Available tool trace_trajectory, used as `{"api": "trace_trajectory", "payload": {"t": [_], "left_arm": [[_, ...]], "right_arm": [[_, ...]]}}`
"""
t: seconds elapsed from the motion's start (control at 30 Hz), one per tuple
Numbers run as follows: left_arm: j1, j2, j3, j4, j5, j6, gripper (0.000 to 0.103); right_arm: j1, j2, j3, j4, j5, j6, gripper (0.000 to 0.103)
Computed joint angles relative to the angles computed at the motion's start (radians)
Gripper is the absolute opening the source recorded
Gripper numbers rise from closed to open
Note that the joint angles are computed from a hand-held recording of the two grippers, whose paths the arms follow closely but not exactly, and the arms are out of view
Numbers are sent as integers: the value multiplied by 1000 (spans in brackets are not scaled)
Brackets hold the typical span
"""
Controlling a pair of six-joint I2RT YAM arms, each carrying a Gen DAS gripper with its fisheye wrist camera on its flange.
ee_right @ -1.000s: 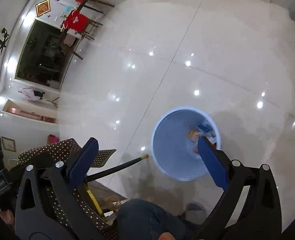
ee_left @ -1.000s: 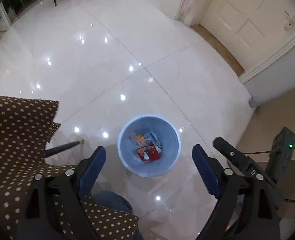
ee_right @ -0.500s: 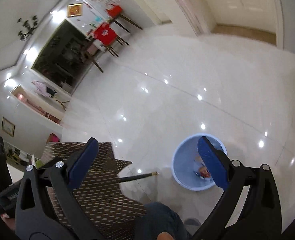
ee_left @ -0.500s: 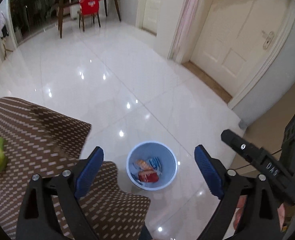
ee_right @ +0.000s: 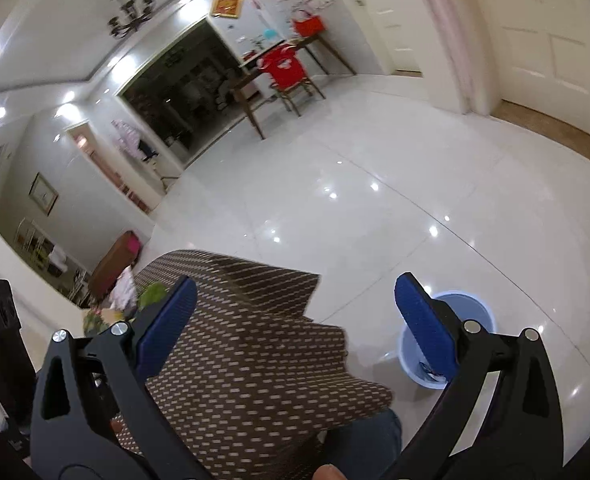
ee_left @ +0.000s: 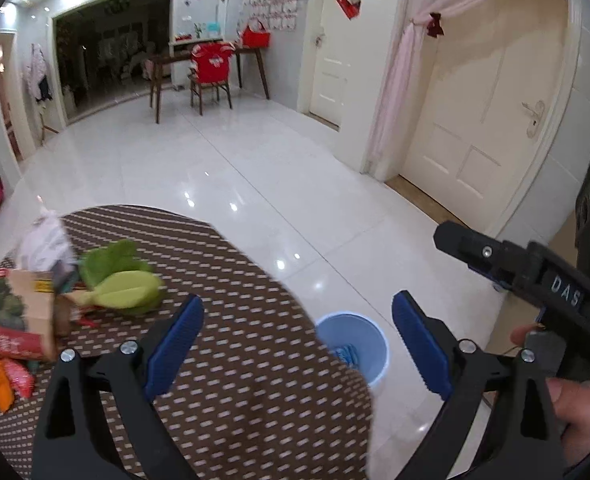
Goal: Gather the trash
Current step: 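Return both tools over the table toward the remaining trash, then grasp the green plush toy with the right tool while the left tool grasps the orange wrapper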
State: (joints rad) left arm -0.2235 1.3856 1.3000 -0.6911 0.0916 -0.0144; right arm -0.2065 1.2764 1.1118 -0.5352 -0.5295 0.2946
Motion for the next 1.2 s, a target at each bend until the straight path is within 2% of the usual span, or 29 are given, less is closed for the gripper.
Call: {"api": "trace_trajectory", "payload": {"t": [0.23,0.37,0.47,0.67,0.87,0.93,0.97,1.0,1.07,1.1,1.2], "left_arm": [[210,-195,-155,37,38,102,93],[409,-232,-196,34,120,182,93],[576,-216,-205,27,181,237,93],[781,-177,-210,40,249,305,93],[938,-101,-194,67,281,369,93],[975,-67,-180,78,286,385,93],[993,-50,-172,81,289,393,93],[1005,-23,-159,88,284,398,93],[1021,25,-137,95,263,399,93],[1031,60,-121,101,259,397,93],[1031,157,-71,115,216,391,93]], "right_arm": [[295,25,78,-8,184,-3,97],[462,111,139,3,268,-18,97],[576,188,177,12,338,-29,97],[753,384,320,-2,433,-66,97],[821,580,519,-84,532,-167,97],[817,629,576,-113,526,-175,97],[816,649,595,-113,505,-184,89],[817,654,599,-105,495,-192,68],[825,672,618,-119,514,-195,46],[823,670,613,-111,498,-185,32],[814,627,559,-78,462,-166,19]]}}
